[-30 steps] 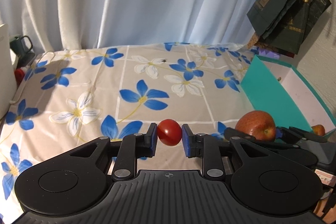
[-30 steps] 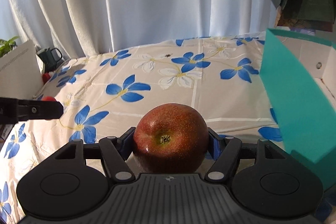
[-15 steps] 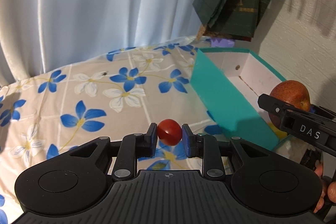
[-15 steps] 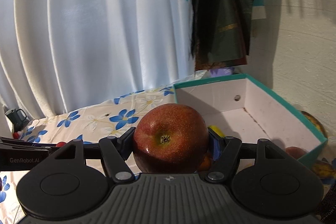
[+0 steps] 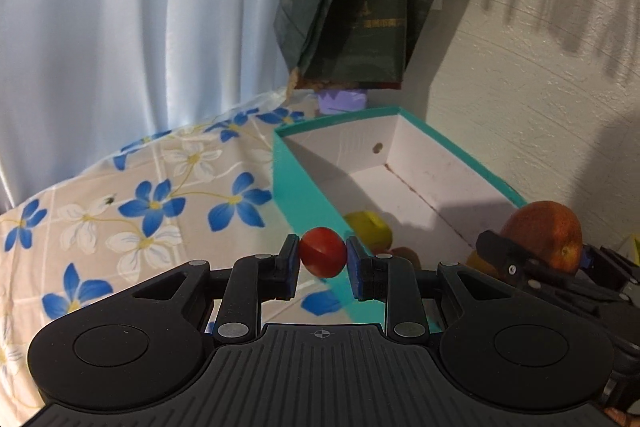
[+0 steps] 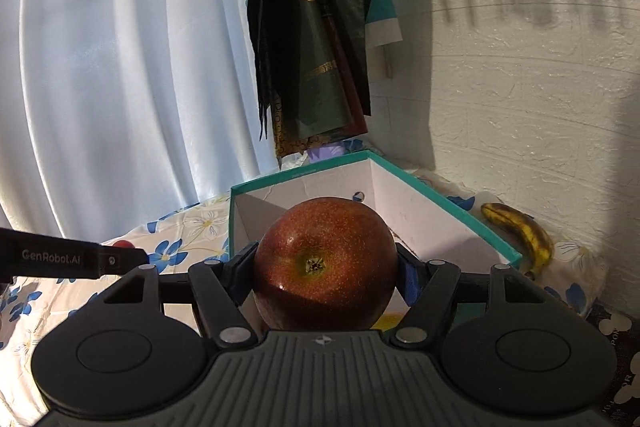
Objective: Organize fruits
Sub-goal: 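Carry the tomato into the teal box and open the left gripper while the right gripper lifts the apple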
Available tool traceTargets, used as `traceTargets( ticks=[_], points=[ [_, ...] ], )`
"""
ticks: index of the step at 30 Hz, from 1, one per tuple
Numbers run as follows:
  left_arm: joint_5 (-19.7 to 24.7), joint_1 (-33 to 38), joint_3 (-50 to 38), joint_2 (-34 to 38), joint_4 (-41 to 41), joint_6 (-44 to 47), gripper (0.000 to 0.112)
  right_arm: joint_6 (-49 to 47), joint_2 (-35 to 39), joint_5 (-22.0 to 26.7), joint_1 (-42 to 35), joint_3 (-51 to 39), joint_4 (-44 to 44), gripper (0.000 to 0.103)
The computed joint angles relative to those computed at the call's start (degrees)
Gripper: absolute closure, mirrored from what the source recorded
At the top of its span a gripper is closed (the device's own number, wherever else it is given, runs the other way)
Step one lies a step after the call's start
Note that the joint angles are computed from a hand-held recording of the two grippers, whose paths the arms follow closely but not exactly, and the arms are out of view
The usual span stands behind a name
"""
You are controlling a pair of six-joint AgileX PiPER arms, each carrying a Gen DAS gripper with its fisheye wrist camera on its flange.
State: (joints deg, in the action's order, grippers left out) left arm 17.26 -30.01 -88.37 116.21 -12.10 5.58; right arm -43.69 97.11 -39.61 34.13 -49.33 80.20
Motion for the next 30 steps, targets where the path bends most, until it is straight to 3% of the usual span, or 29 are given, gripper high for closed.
traceTargets(
  ticks=[7,10,13,17,21,24,26,30],
  points=[
    [8.3,-2.4,-16.5,11.9,-0.5,1.2,0.084,3.0,-0.3,-2.2,-1.3,1.8,-1.5,0.034],
    [6.9,-4.2,-18.7,14.2,4.2,-1.2,0.084,3.9,-0.8,-3.0,-2.0,2.6,-1.6,0.034],
    [11.2,-4.5,-24.0,17.6,0.3,1.3,0.084,4.6,-1.1,-3.6,-2.9,3.3,-2.3,0.034],
    [14.0,-5.7,-28.7,21.1,3.1,-0.5,0.084,5.1,-1.0,-3.3,-4.2,3.3,-2.9,0.034],
    [12.8,-6.7,-28.8,21.8,6.8,-2.8,0.080,5.6,-0.8,-2.7,-5.1,3.3,-3.7,0.035],
    [10.9,-6.6,-27.5,21.1,5.9,-1.9,0.058,6.0,-0.7,-2.3,-5.6,3.2,-4.1,0.035],
    [7.3,-6.5,-24.0,19.3,6.5,-3.3,0.032,6.1,-0.7,-1.9,-6.1,3.2,-4.5,0.034],
    [1.7,-5.6,-17.0,14.4,5.1,-3.8,0.026,6.6,-0.4,-1.7,-6.5,3.1,-5.1,0.034]
  ],
)
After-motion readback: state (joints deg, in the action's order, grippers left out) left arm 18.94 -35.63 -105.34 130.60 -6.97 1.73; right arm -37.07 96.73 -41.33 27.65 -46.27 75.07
